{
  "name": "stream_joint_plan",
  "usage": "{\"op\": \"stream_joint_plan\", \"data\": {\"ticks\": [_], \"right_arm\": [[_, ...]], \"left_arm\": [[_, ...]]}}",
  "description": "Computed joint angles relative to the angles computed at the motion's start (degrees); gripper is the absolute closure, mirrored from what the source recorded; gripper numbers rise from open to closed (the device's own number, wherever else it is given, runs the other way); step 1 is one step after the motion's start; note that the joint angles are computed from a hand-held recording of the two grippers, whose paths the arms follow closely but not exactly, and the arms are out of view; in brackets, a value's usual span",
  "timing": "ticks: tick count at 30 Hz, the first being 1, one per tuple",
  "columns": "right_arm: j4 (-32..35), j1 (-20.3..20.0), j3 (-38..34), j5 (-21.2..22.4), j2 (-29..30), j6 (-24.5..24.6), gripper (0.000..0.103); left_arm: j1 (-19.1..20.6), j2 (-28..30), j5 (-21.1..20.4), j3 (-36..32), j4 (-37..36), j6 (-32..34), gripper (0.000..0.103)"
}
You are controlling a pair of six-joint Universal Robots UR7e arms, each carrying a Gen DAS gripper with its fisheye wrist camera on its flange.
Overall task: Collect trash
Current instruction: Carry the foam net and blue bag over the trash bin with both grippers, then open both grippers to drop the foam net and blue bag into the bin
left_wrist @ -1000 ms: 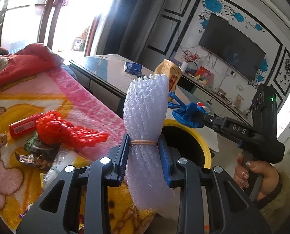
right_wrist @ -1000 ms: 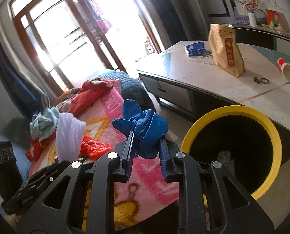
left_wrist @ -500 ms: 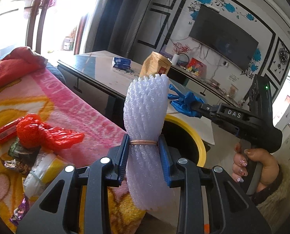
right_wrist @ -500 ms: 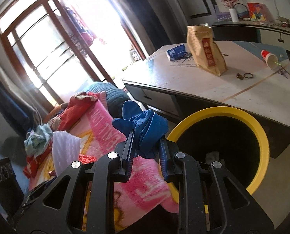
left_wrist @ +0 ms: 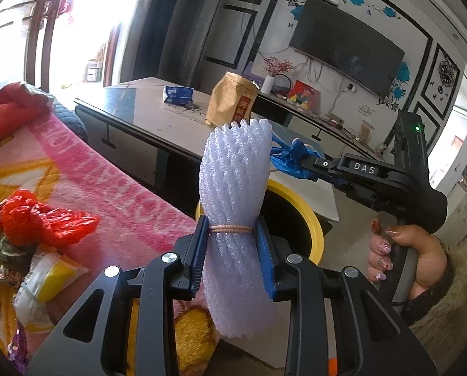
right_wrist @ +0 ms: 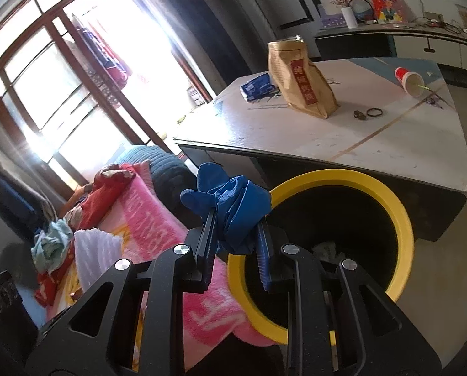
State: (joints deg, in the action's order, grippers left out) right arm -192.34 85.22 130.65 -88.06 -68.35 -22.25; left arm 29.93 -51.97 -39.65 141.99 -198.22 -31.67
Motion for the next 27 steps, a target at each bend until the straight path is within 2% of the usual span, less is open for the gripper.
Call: {"op": "stream_joint_plan", "data": {"ticks": [27], "right_arm": [[-4.4, -4.1, -1.7, -5.5, 2.1, 2.1, 0.086]], "left_arm": [[5.2, 8.9, -5.4, -9.3, -0.8, 7.7, 0.074]]}}
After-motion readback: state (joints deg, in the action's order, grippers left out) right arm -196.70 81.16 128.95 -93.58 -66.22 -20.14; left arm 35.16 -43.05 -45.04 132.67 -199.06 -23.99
